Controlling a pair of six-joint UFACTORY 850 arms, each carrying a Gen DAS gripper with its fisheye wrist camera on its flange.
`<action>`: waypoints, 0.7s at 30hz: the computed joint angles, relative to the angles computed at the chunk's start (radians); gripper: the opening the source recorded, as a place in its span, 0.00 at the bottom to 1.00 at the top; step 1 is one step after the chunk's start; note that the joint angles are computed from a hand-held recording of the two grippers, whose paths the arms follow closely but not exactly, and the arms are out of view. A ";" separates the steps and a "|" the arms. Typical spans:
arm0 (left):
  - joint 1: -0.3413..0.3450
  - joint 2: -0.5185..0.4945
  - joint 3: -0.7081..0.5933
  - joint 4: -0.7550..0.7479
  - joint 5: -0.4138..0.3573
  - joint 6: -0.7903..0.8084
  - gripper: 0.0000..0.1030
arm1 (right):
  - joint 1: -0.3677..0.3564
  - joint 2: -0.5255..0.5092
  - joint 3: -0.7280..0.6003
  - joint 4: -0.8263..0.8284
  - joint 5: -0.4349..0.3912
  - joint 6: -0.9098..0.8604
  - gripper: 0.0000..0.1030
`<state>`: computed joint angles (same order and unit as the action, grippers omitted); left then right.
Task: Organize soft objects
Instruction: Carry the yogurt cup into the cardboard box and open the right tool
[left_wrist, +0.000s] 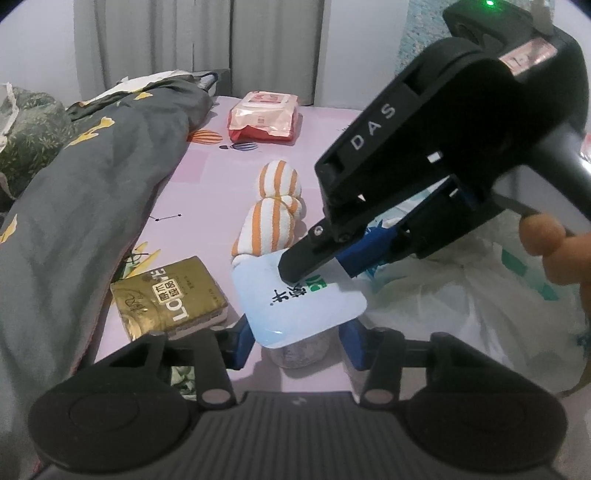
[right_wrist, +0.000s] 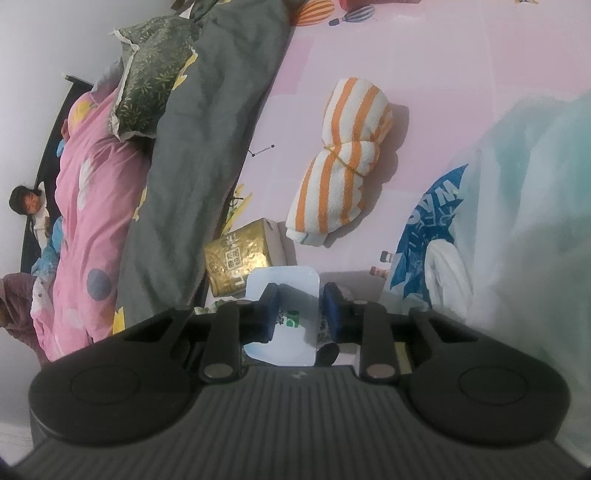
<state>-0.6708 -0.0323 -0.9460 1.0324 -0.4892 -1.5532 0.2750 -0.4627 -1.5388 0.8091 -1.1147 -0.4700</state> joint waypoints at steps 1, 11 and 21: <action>0.001 0.004 0.002 -0.004 0.003 -0.001 0.47 | 0.000 0.000 -0.001 -0.003 0.000 0.001 0.24; -0.039 0.052 -0.012 0.048 -0.086 -0.033 0.46 | -0.010 0.051 0.012 0.046 -0.010 -0.029 0.24; -0.136 0.034 -0.144 0.166 -0.227 -0.007 0.46 | -0.087 0.179 0.034 0.138 -0.005 -0.075 0.24</action>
<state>-0.8066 0.0013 -1.0899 1.1983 -0.7160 -1.5600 0.1879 -0.2836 -1.5051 0.9468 -1.1200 -0.5454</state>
